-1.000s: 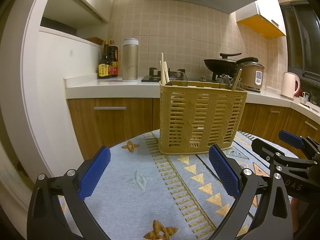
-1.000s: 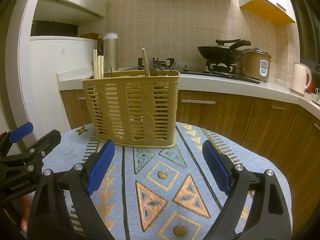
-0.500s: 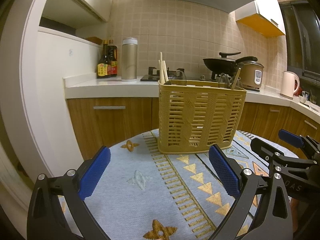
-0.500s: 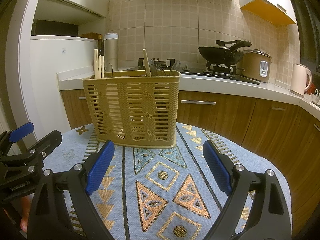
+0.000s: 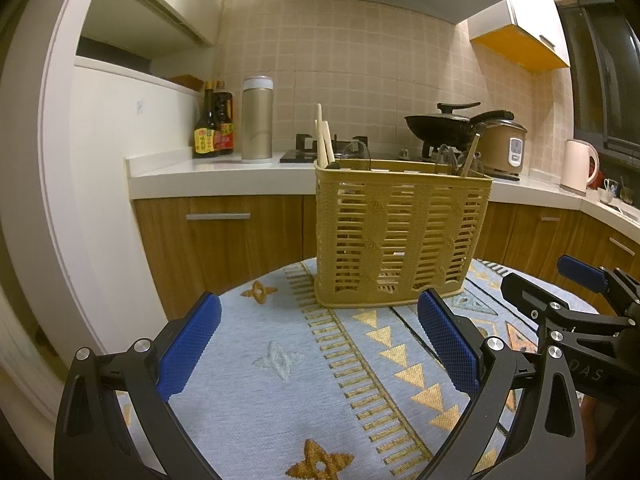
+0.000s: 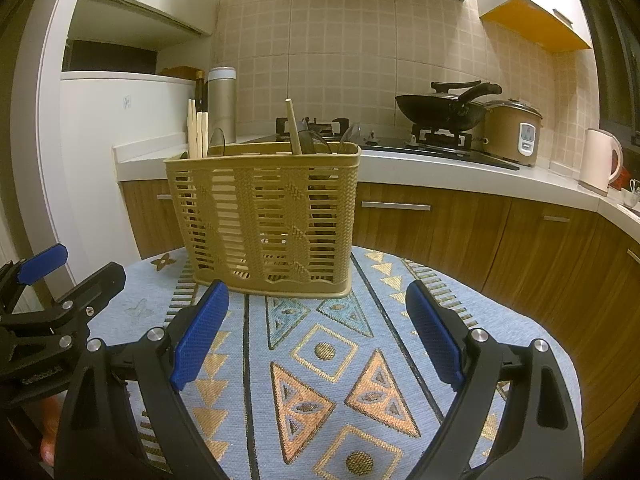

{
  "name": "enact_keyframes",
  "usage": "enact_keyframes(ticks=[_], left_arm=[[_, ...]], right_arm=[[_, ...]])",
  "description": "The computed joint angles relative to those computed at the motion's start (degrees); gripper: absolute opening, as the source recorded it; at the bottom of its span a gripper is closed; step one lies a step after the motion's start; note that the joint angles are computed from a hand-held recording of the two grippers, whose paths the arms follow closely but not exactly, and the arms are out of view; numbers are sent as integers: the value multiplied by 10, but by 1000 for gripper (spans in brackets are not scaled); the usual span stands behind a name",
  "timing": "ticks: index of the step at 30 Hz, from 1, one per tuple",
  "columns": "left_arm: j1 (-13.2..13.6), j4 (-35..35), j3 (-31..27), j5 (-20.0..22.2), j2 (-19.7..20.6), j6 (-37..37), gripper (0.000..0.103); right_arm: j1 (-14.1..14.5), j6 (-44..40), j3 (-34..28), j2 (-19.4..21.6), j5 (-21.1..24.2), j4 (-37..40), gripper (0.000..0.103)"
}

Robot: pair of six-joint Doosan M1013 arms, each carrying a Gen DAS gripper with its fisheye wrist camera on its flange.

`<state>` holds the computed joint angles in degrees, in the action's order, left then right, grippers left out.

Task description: Organize utensils

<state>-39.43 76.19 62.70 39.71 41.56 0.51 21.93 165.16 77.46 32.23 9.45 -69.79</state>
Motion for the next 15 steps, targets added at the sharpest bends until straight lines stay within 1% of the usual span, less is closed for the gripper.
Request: enact_keyframes(ticks=[2,4,5,8,10,15], left_arm=[[1,-8,-2,-3,0,6,96],[1,2,3,-12,-2,-5,96],[1,13,7,-14,-4,-14,96],[-2,36,11,-3,-5,-32,96],[-4,42,12,4,-4,-37,96],[-3,36,11,-1,-5,-36,96]], right_arm=[[0,4,0,0,0,-6,86],[0,10,0,0,0,-12,86],[0,26,1,0,-1,-28,86],[1,132,9,-4,-3,-136,86],[0,165,11,-5,-5,-167,86],[-2,167,10,-5,-8,-167,86]])
